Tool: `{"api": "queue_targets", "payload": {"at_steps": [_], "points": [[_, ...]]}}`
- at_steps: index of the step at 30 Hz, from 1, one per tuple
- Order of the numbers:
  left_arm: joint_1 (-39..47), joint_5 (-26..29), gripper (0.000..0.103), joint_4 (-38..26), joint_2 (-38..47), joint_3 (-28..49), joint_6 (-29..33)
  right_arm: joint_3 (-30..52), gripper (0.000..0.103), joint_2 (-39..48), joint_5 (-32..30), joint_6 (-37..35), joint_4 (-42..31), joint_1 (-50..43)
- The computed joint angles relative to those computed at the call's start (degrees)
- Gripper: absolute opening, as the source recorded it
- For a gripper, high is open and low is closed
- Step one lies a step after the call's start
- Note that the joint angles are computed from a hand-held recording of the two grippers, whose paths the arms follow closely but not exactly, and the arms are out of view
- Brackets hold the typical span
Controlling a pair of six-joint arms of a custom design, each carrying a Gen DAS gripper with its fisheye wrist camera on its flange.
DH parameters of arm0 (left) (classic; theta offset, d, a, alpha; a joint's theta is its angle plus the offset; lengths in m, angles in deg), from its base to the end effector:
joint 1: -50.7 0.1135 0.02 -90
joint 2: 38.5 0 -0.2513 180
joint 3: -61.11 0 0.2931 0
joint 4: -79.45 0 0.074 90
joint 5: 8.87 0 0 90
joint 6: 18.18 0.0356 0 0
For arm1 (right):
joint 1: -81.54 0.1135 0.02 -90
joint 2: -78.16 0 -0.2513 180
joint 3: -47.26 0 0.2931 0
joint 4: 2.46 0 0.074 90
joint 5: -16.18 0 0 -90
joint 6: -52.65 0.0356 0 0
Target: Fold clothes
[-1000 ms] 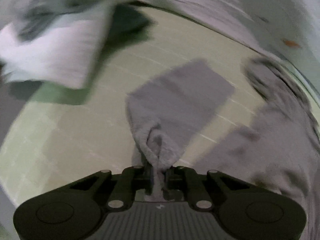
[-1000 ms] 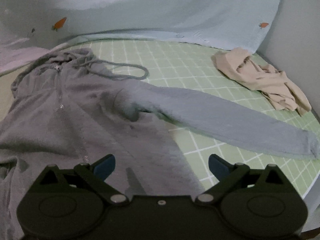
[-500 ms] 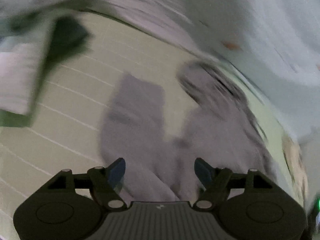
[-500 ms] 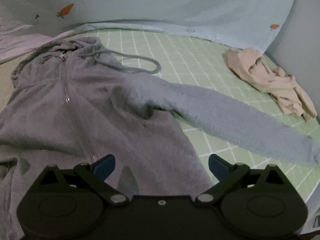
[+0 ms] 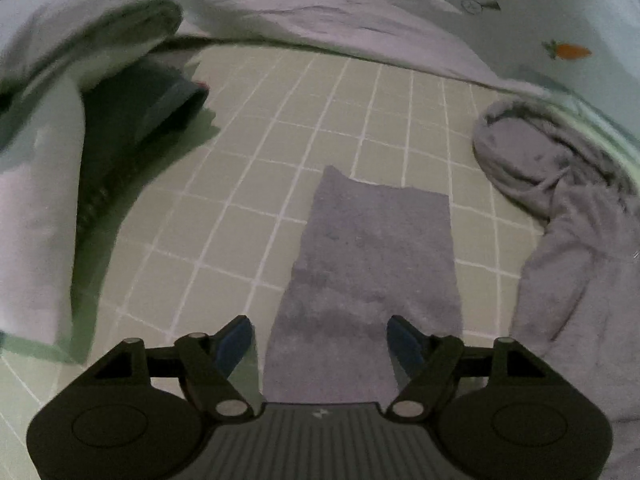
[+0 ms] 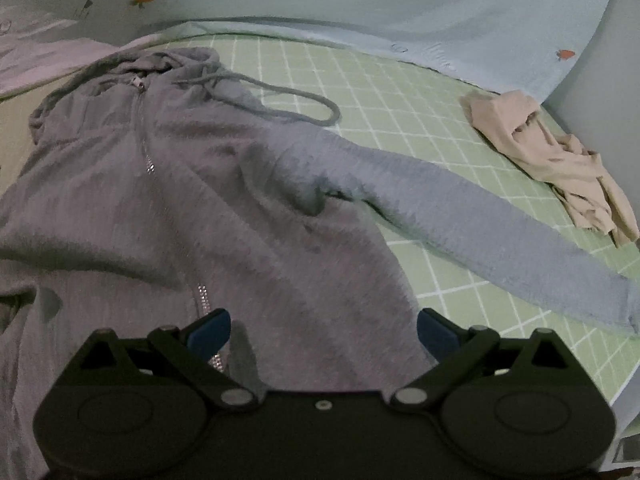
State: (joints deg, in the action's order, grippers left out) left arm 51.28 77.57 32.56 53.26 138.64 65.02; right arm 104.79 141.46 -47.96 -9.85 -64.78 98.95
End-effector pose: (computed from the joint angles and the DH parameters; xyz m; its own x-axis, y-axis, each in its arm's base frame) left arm 0.3647 0.0059 0.1967 -0.8647 -0.1269 -0.4860 -0.1435 0.9896 -0.0032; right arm 0.2320 0.0565 0.2102 -0.8379 0.1727 -0.5178 0.3077 0.9330 -0.1866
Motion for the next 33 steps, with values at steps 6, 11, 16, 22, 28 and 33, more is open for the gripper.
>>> {"api": "queue_targets", "payload": {"at_steps": [6,11,16,22,28,33], "points": [[2.1,-3.2,0.008,-2.0,-5.3,-3.7,-3.2,0.5,0.101,2.3,-0.5,-1.2,1.0,1.3],[8.0,-12.1,0.008,-9.5,-18.3,-13.2,-9.1,0.3,0.101,2.3,-0.2,-2.8,2.4,3.3],[18.7,-15.4,0.008,-15.1,-28.9,-20.0,-12.5,2.6,0.101,3.2,-0.1,-7.2,7.2,5.8],[27.5,-13.0,0.014,-16.0,-29.9,-19.4,-10.2,11.9,0.099,13.8,-5.9,-15.6,18.9,9.7],[30.0,-8.6,0.045,-13.2,-30.4,-19.5,-9.7,26.7,0.082,31.3,-17.4,-18.3,23.2,10.3],[30.7,-10.1,0.063,-8.6,-25.1,-18.2,-8.8,39.6,0.068,44.8,-21.3,-16.6,17.7,10.0]]}}
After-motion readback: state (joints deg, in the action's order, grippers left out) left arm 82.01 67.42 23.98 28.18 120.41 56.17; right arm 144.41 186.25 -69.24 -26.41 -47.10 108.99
